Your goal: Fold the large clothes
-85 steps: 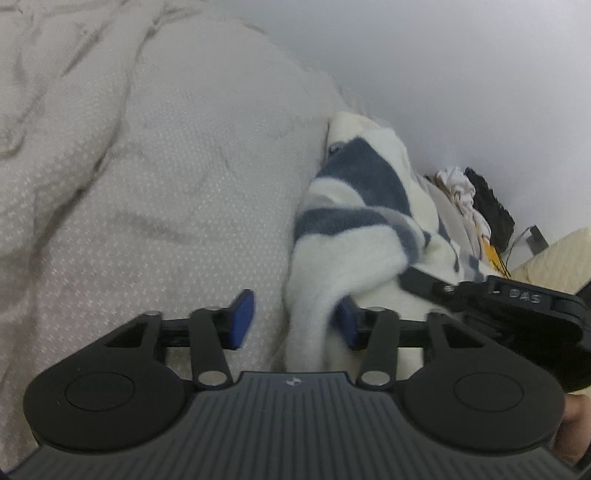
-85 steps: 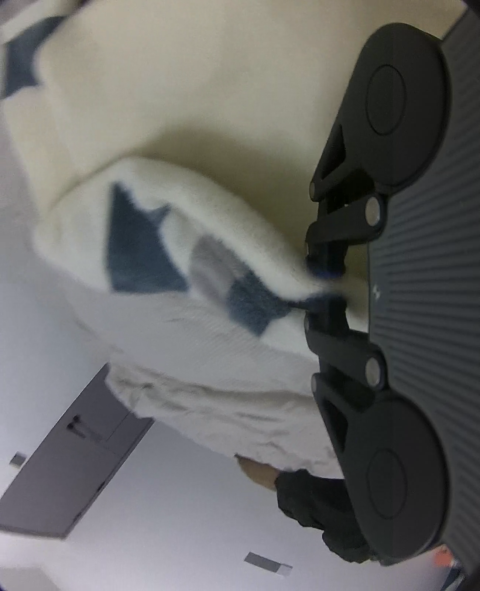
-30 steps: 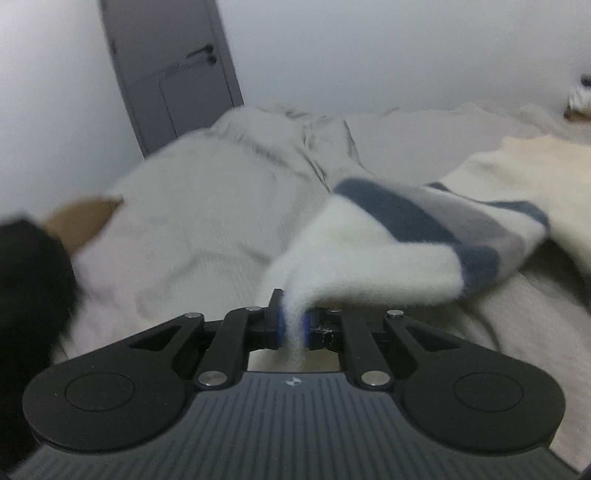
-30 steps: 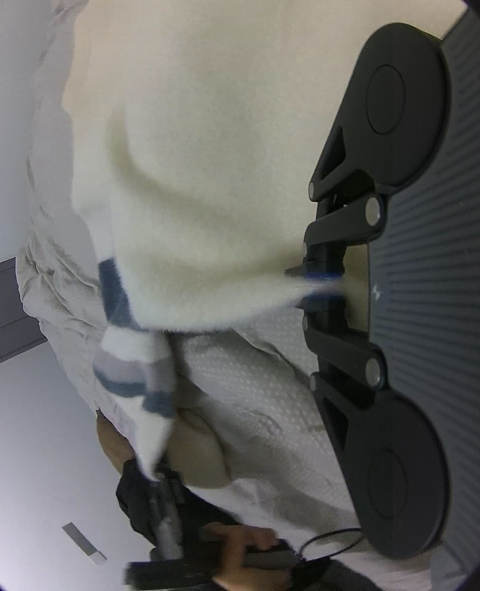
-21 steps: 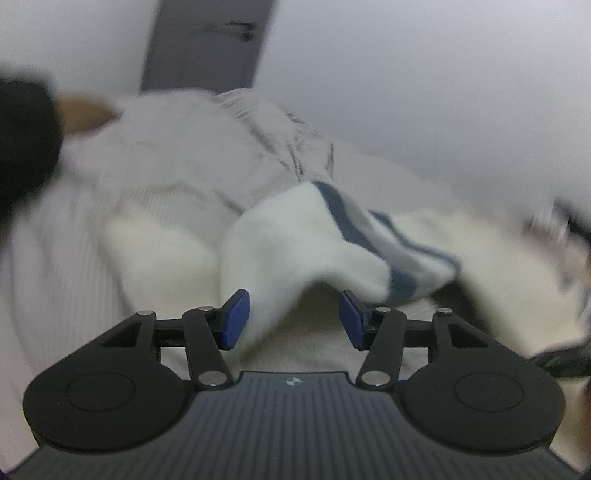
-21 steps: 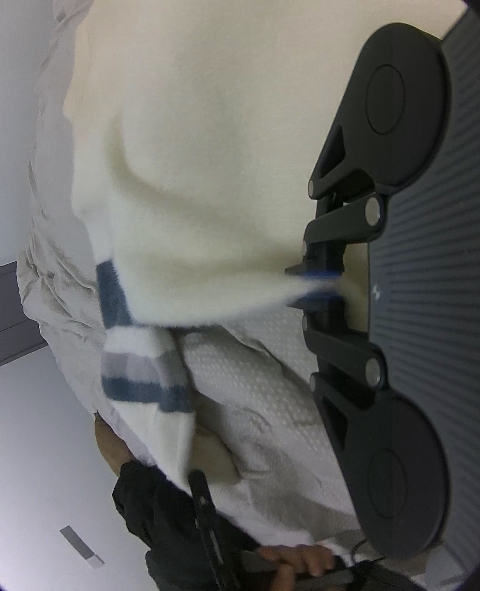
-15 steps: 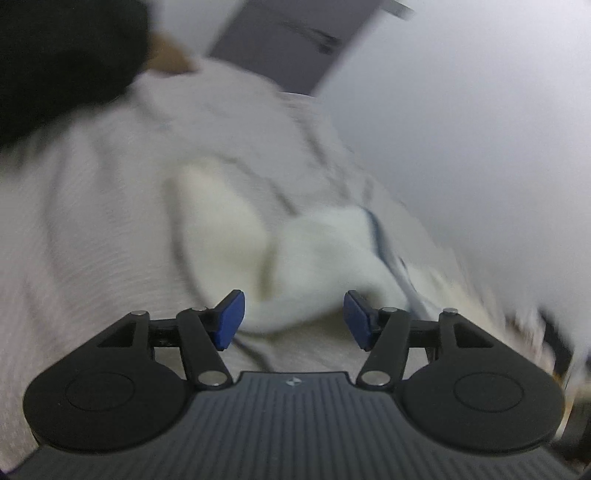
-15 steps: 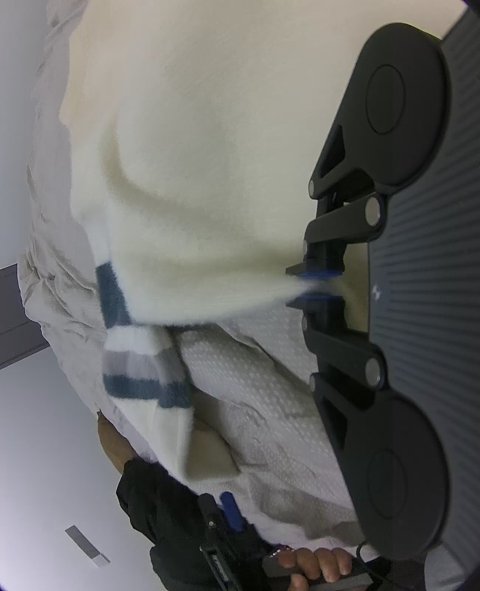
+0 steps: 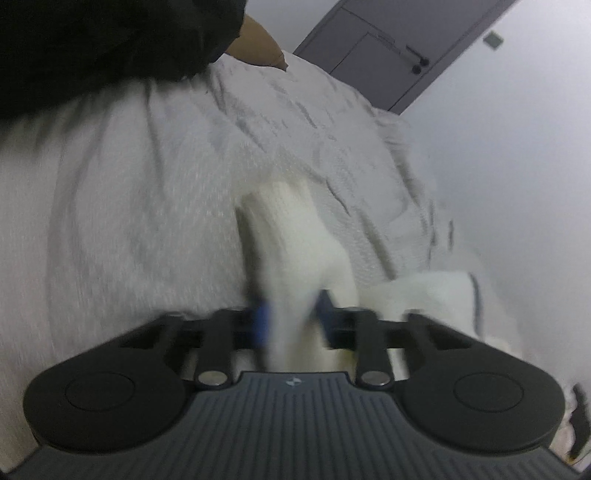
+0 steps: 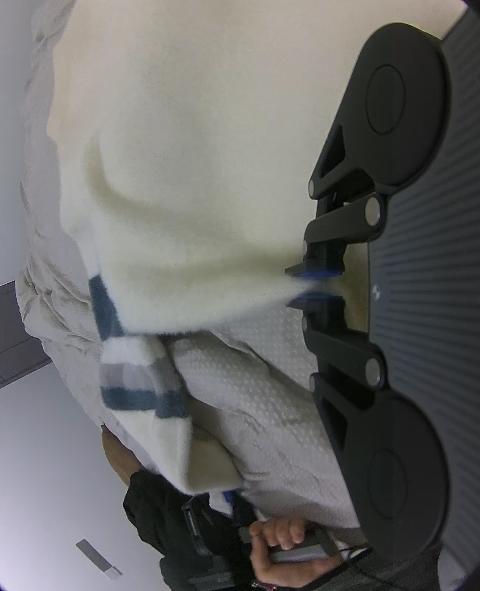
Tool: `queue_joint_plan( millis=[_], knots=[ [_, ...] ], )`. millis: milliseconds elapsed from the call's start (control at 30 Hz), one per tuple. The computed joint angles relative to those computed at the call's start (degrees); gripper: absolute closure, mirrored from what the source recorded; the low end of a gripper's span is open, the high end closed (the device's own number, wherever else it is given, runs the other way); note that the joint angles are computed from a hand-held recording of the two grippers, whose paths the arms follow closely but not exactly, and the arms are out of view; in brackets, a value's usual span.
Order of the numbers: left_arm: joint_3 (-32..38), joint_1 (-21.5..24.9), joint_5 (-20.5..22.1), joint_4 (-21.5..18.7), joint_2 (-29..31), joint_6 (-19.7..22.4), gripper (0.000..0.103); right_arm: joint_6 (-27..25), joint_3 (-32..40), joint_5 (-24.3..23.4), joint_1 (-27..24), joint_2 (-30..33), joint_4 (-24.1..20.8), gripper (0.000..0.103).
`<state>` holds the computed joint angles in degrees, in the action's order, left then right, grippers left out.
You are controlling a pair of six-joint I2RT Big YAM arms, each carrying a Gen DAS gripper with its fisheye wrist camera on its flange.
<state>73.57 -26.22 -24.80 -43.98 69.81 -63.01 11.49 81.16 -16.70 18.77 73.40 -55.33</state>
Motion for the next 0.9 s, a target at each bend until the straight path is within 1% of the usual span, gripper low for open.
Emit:
queue_joint_plan(
  millis=[33,67,133,167,200,267,300,367,433,500,567,600,633,667,700,733,800,833,900],
  knots=[
    [1.5,0.7,0.2,-1.4,0.6,2.0,0.085,-0.3,0.1,0.4,0.2,0.1,0.0,0.090],
    [3.7,1.6,0.3,-3.7,1.5,4.4,0.088,-0.7,0.2,0.8,0.5,0.1,0.0,0.090],
    [6.5,3.1,-2.8,-4.9,1.8,8.9,0.089,-2.6,0.2,1.8,1.2,-0.1,0.1,0.090],
    [8.0,4.3,-4.5,-4.2,1.6,10.8,0.089,-3.2,0.2,2.1,1.5,-0.2,0.2,0.090],
    [9.2,5.3,-5.3,-3.3,1.3,12.3,0.090,-3.6,0.1,2.0,1.6,-0.2,0.4,0.090],
    [12.8,7.4,-5.7,-2.3,2.0,16.0,0.090,-3.9,0.0,1.8,1.8,-0.1,0.8,0.089],
    [15.1,8.2,-5.7,-2.0,2.9,19.0,0.090,-4.4,0.1,1.8,1.9,0.0,0.8,0.089],
    [19.4,8.8,-6.9,-1.1,5.5,25.0,0.090,-4.6,0.5,1.5,2.1,0.5,0.5,0.089],
    [22.3,8.7,-8.1,-1.4,8.0,27.6,0.090,-4.8,1.0,1.2,2.4,0.9,0.2,0.089],
    [24.2,8.4,-9.9,-2.6,10.8,27.6,0.090,-4.9,1.3,1.4,2.7,1.3,0.1,0.089],
    [24.4,8.2,-11.8,-4.3,13.0,26.5,0.090,-4.6,1.4,1.5,2.8,1.7,-0.1,0.089],
    [24.0,8.3,-12.2,-4.8,14.0,25.4,0.090,-4.6,1.4,1.5,2.8,1.9,-0.1,0.089],
    [23.2,8.6,-11.3,-5.0,14.5,23.3,0.090,-4.7,1.4,1.5,2.8,2.0,-0.2,0.089],
    [22.9,9.5,-8.8,-4.6,15.2,21.4,0.089,-4.7,1.5,1.4,2.8,2.1,-0.3,0.089],
    [20.7,9.7,-6.8,-3.9,14.3,19.2,0.089,-4.6,1.7,1.2,2.7,2.2,-0.4,0.089],
    [19.3,9.7,-6.1,-3.2,14.1,17.7,0.089,-4.6,1.8,0.8,2.4,2.3,-0.6,0.089],
    [17.5,9.9,-4.8,-2.6,13.6,16.5,0.088,-4.6,1.9,-0.1,1.9,2.5,-0.6,0.089],
    [17.1,9.8,-4.2,-3.2,13.4,15.5,0.085,-4.1,1.7,-0.6,1.5,2.3,-0.5,0.089],
    [16.6,10.0,-1.6,-4.6,13.0,13.5,0.069,-3.1,1.2,-1.3,1.0,1.7,0.0,0.089]
  ],
)
